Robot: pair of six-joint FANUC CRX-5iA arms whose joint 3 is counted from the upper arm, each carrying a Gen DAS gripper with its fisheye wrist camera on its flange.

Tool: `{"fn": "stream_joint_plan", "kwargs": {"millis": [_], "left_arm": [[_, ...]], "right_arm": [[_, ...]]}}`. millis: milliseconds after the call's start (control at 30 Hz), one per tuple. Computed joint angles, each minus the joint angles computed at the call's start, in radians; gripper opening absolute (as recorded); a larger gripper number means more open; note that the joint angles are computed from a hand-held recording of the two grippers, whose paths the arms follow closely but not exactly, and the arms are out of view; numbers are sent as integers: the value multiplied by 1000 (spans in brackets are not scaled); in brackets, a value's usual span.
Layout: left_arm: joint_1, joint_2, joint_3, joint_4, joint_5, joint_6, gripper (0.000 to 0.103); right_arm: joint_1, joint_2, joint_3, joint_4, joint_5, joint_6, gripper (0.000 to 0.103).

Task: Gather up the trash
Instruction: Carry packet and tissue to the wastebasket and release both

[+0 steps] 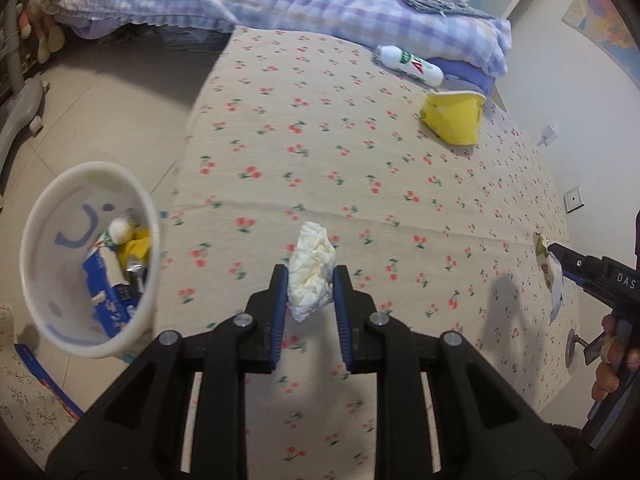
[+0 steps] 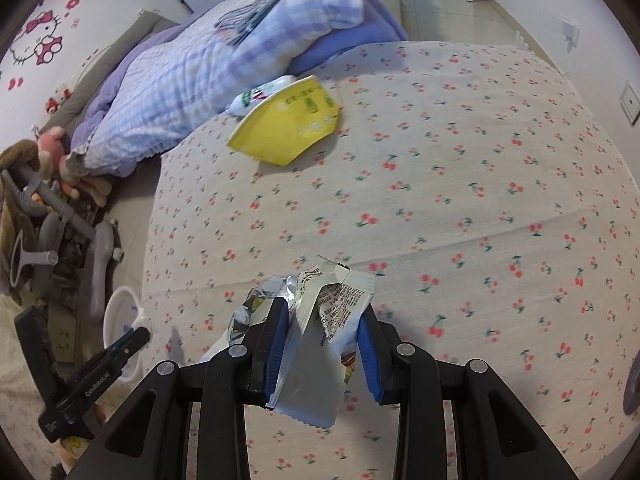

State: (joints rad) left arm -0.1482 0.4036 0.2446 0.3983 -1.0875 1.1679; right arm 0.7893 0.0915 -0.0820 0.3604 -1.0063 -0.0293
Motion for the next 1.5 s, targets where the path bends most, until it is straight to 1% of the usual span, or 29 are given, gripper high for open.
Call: {"fn": "stream_joint_plan", "kwargs": {"millis": [300, 567, 800, 833, 867, 900, 933, 967, 1000, 1067, 1167, 1267, 1367, 1500], "left_arm": [[106, -30, -35, 13, 1, -17, 24], [205, -31, -49, 52, -4, -5, 25], [246, -2, -26, 44, -21, 31, 26], [251, 4, -17, 31, -23, 46, 28], [253, 9, -6, 16, -30, 64, 36], [258, 14, 8, -9, -39, 92, 51], [260, 18, 22, -32, -46, 123, 60], [264, 18, 30, -53, -49, 151, 74], [267, 17, 39, -79, -52, 178, 79], [266, 19, 65, -142, -69, 222, 80], [269, 8, 73, -206, -71, 235, 84], [275, -1, 74, -263, -69, 235, 85], [285, -11, 65, -294, -60, 230, 85], [297, -11, 65, -300, -60, 230, 86]], "right_arm": [[15, 149, 182, -28, 7, 89, 35], [30, 313, 396, -72, -23, 211, 35], [38, 436, 572, -110, -35, 287, 35], [40, 460, 608, -120, -37, 299, 35], [41, 475, 628, -126, -38, 308, 35], [42, 492, 654, -132, -42, 317, 35], [44, 517, 689, -140, -48, 330, 35], [44, 535, 718, -147, -53, 341, 35], [44, 553, 745, -155, -58, 351, 35], [47, 590, 800, -166, -71, 365, 36], [49, 645, 884, -182, -92, 387, 36], [51, 702, 969, -193, -112, 405, 36], [49, 753, 1045, -211, -122, 420, 37], [48, 799, 1108, -229, -118, 428, 37]]}}
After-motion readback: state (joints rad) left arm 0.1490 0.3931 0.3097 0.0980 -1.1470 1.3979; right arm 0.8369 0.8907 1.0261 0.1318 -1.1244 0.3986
